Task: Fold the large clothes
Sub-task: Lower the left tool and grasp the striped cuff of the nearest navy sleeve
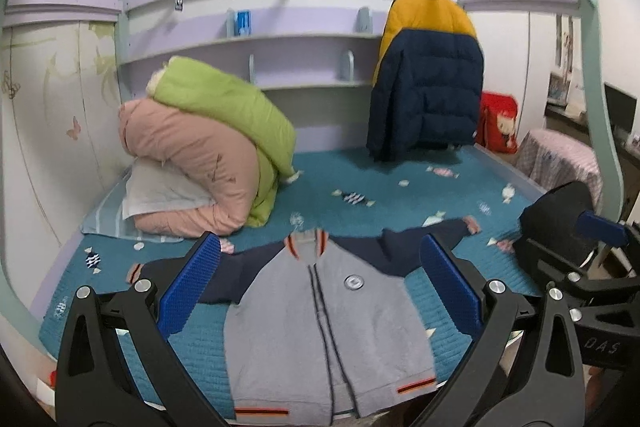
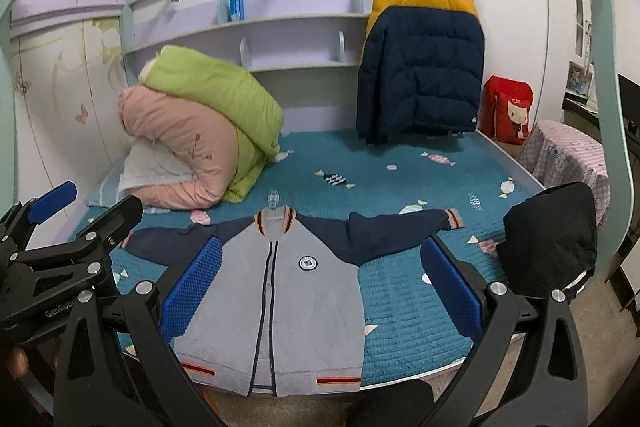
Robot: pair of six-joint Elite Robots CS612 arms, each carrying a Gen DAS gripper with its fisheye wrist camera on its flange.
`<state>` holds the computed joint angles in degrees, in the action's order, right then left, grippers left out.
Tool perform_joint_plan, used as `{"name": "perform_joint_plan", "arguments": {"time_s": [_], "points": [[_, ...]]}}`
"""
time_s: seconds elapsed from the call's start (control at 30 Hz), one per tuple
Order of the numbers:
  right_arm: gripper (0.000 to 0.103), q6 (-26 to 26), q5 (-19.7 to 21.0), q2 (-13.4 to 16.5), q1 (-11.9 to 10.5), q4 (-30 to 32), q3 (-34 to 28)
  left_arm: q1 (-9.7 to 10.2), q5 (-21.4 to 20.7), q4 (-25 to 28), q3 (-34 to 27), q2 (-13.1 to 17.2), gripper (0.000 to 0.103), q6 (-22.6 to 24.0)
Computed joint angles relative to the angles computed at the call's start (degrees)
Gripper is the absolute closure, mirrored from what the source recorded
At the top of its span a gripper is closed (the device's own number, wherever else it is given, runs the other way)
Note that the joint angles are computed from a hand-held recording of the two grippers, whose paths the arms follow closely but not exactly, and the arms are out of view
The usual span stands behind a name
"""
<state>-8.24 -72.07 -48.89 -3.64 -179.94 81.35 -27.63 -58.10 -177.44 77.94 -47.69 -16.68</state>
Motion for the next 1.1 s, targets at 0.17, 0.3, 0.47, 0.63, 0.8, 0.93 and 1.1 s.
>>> {"name": "perform_joint_plan", "arguments": {"time_s": [0.17,0.3,0.47,0.63,0.8,0.93,1.1], "points": [[0.007,-0.51,0.68,3.50,0.82,6.44,-4.68,1.81,-1.91,5.80,-3.06,3.16,0.003,-2.76],[0.007,-0.14,2.17,6.71,1.78,13.37,-9.46,3.94,-4.71,9.88,-5.26,5.70,0.003,-5.31],[0.007,-2.18,3.98,11.02,3.53,21.73,-15.61,6.81,-7.41,13.69,-7.48,9.21,0.003,-9.49],[0.007,-3.67,5.18,17.07,5.89,31.85,-24.23,10.76,-16.63,17.72,-8.82,12.52,0.003,-12.55],[0.007,-4.71,4.58,24.09,8.31,41.72,-34.81,15.50,-24.04,17.14,-8.75,15.05,0.003,-21.51],[0.007,-4.61,3.11,29.53,9.67,46.09,-43.45,18.12,-18.65,21.70,-11.46,17.34,0.003,-23.35],[0.007,-3.19,2.36,37.21,10.40,51.15,-56.44,24.29,-19.64,21.95,-18.33,22.91,0.003,-29.73]]}}
